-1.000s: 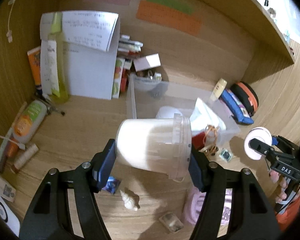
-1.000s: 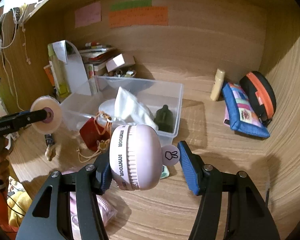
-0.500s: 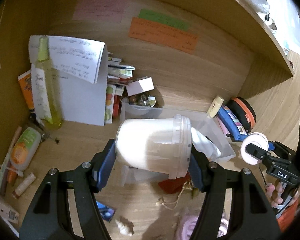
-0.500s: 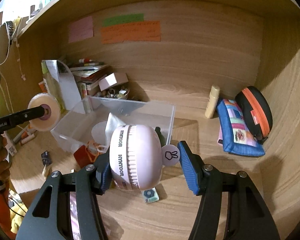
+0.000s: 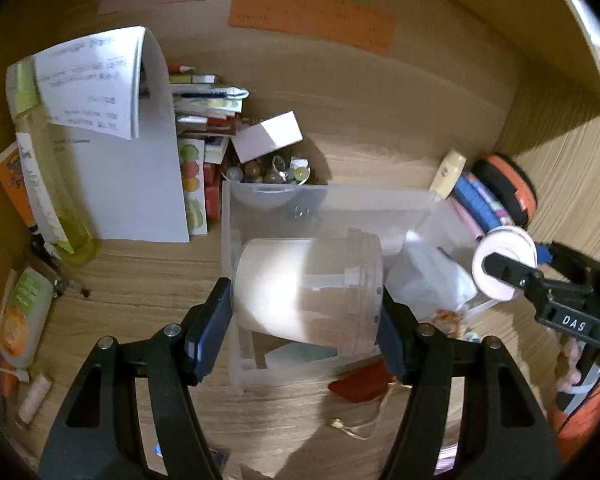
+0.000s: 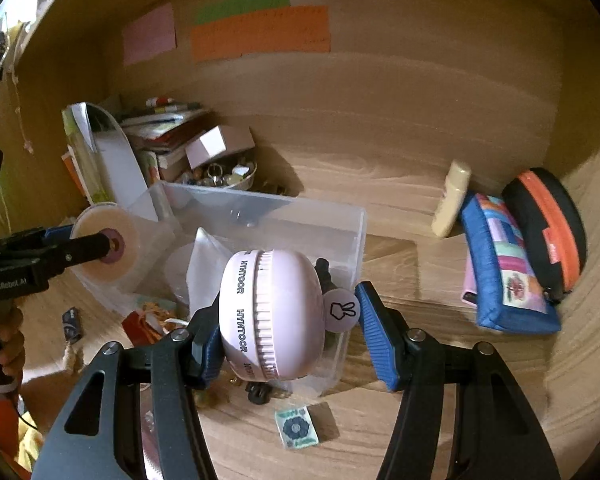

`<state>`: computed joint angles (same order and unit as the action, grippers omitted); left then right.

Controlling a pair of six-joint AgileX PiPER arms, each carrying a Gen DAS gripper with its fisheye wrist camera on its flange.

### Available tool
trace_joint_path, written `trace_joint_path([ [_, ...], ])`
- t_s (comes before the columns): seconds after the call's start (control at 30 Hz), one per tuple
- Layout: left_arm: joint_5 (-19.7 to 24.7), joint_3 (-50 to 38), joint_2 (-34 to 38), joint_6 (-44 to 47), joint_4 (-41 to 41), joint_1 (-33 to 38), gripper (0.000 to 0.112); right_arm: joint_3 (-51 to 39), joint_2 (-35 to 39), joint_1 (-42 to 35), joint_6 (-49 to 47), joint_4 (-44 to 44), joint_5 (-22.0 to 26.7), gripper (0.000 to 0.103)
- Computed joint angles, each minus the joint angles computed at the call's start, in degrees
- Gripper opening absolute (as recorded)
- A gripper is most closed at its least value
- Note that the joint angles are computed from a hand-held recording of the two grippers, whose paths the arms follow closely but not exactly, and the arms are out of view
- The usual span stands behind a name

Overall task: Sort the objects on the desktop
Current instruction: 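Carry the pink case and white cup over the clear box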

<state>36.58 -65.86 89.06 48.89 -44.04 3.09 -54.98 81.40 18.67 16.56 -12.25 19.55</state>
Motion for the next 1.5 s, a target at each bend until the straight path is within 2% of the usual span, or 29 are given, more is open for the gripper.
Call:
trace_joint_path([
  [0.33, -5.5, 0.9, 0.5, -0.3, 5.0, -3.7, 0.065, -4.1, 6.5, 1.4, 6.6, -8.4, 0.7, 0.055],
  [0.47, -3.3, -0.7, 2.6, -1.9, 7.1, -4.3, 0.065, -6.3, 9.2, 2.9, 11.8, -15.1, 2.6, 0.055],
  [0.53, -6.2, 0.7, 1.8, -2.6, 8.7, -5.5, 0.065, -6.9, 10.1, 3.4, 13.4, -17.4, 3.1, 0.055],
  [0.57, -6.2, 0.8, 1.8, -2.5, 8.7, -5.5, 0.065, -7.2, 10.4, 3.7, 13.9, -18.1, 3.4, 0.055],
  [0.77, -5.7, 0.3, 2.2, -2.5, 8.5, -5.4, 0.065, -8.9, 12.9, 4.6, 13.7, -18.5, 4.7, 0.055],
  [0.83, -6.5, 0.6, 1.9, -3.3, 9.5, -5.8, 0.065, -9.3, 13.2, 4.1, 9.8, -14.2, 4.4, 0.056],
  [1.0, -6.7, 0.6, 1.4, -3.3, 9.6, -6.1, 0.066, -9.0, 12.8, 5.1, 11.7, -15.8, 5.0, 0.058],
  [1.23, -6.4, 1.3, -1.4, -1.9, 6.6, -4.7, 0.074, -8.1, 10.7, 4.6, 7.4, -10.1, 5.9, 0.060],
  [1.33, -6.3, 1.9, -2.8, -1.4, 5.9, -4.2, 0.076, -6.7, 9.1, 5.5, 10.5, -12.7, 6.2, 0.067],
  [1.5, -6.9, 4.4, -6.3, -0.1, 4.4, -3.3, 0.086, -3.9, 5.2, 8.3, 20.5, -22.5, 7.0, 0.076],
])
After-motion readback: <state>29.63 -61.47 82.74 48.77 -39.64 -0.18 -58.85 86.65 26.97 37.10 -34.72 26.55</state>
